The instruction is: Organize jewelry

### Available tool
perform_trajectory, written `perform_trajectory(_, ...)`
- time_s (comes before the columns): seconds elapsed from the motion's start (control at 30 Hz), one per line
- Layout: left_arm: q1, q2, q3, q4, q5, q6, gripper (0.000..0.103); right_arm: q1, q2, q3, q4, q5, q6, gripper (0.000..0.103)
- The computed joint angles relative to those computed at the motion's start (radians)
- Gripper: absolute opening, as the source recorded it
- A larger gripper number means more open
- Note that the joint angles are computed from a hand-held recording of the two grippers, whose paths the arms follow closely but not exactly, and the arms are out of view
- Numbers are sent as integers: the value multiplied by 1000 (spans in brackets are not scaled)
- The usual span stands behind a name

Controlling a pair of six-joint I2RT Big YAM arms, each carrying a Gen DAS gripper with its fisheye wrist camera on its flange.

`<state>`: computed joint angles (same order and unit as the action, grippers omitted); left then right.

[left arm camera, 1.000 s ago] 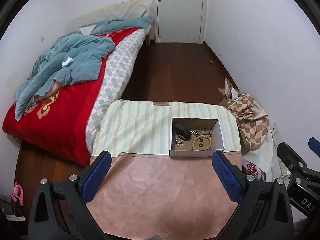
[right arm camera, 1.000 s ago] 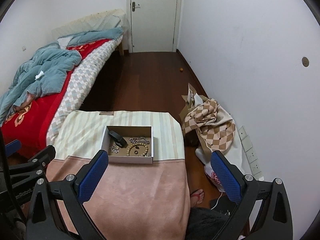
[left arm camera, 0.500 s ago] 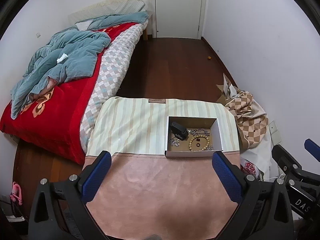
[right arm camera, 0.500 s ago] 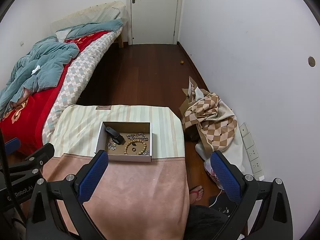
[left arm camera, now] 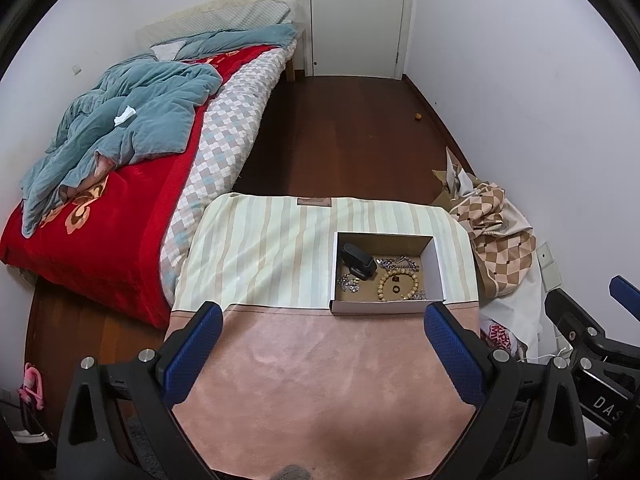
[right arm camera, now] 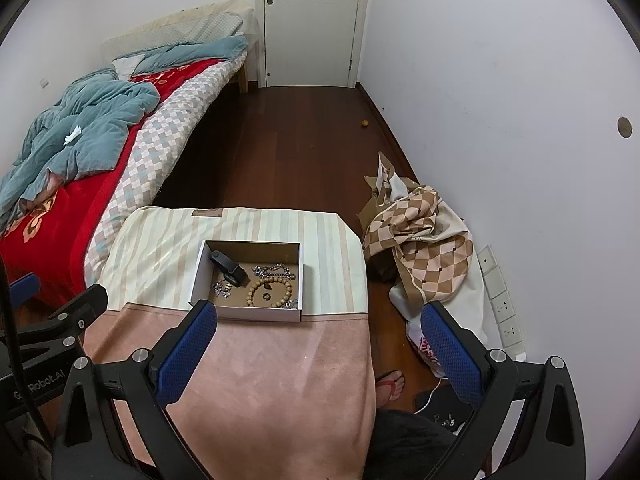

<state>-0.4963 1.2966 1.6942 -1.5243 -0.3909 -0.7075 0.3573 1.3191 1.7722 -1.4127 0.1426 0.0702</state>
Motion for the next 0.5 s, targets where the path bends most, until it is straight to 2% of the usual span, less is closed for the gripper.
perform_trajectory(0.5,-10,-11,-2,-3,-16,-3,103,-2,-6,1,-2,-2,0,103)
